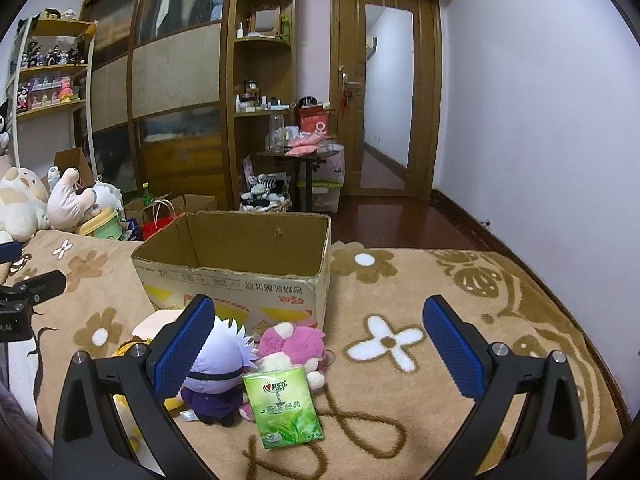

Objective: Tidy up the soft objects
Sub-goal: 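Close the right gripper on the green tissue pack while the left grasps the penguin keychain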

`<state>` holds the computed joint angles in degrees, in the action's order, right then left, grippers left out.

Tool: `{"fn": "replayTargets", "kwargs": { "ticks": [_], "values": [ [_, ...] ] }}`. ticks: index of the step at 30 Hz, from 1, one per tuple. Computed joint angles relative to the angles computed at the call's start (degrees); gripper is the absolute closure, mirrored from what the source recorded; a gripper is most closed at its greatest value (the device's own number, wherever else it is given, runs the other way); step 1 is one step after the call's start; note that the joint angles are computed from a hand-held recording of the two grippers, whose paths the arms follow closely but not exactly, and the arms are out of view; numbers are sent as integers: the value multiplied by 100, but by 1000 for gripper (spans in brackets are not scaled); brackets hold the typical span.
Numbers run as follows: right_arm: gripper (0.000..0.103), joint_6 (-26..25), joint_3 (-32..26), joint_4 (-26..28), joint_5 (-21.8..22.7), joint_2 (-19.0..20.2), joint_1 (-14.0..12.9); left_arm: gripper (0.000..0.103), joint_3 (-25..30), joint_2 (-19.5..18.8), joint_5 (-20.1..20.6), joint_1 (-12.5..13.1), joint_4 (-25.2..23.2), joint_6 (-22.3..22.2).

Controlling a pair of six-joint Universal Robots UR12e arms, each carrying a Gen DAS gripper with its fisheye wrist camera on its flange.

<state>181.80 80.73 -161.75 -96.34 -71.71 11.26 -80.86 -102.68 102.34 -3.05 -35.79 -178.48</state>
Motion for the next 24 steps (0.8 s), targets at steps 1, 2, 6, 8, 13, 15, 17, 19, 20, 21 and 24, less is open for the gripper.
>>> {"fn": "replayTargets", "kwargs": {
  "ticks": [1,2,6,8,13,15,17,19,20,21,24],
  "values": [
    [0,23,-21,80,10,11,-3,3,26,-15,36,-4,-84,-13],
    [0,39,-49,150,16,24,-5,3,59,-35,58,-7,-179,-21],
    [0,119,-202,550,58,109,-9,3,209,-89,-64,32,-672,-164],
    [0,163,-269,717,71,155,-9,3,297,-115,-242,77,-995,-319],
    [0,294,-421,1145,106,257,-22,3,530,-206,-928,255,-1847,-755],
    [0,343,-470,1318,125,289,-31,3,587,-244,-1008,282,-2051,-827],
    [0,384,-512,1471,157,319,-46,3,624,-283,-1000,272,-2184,-854],
    [0,432,-549,1630,189,345,-61,3,671,-312,-1008,267,-2352,-830],
    [0,451,-568,1690,201,357,-66,3,699,-334,-1021,264,-2433,-814],
    [0,476,-587,1765,218,369,-73,3,739,-356,-1042,264,-2533,-798],
    [0,527,-632,1954,251,396,-88,3,826,-409,-1107,259,-2827,-723]
  ]
}}
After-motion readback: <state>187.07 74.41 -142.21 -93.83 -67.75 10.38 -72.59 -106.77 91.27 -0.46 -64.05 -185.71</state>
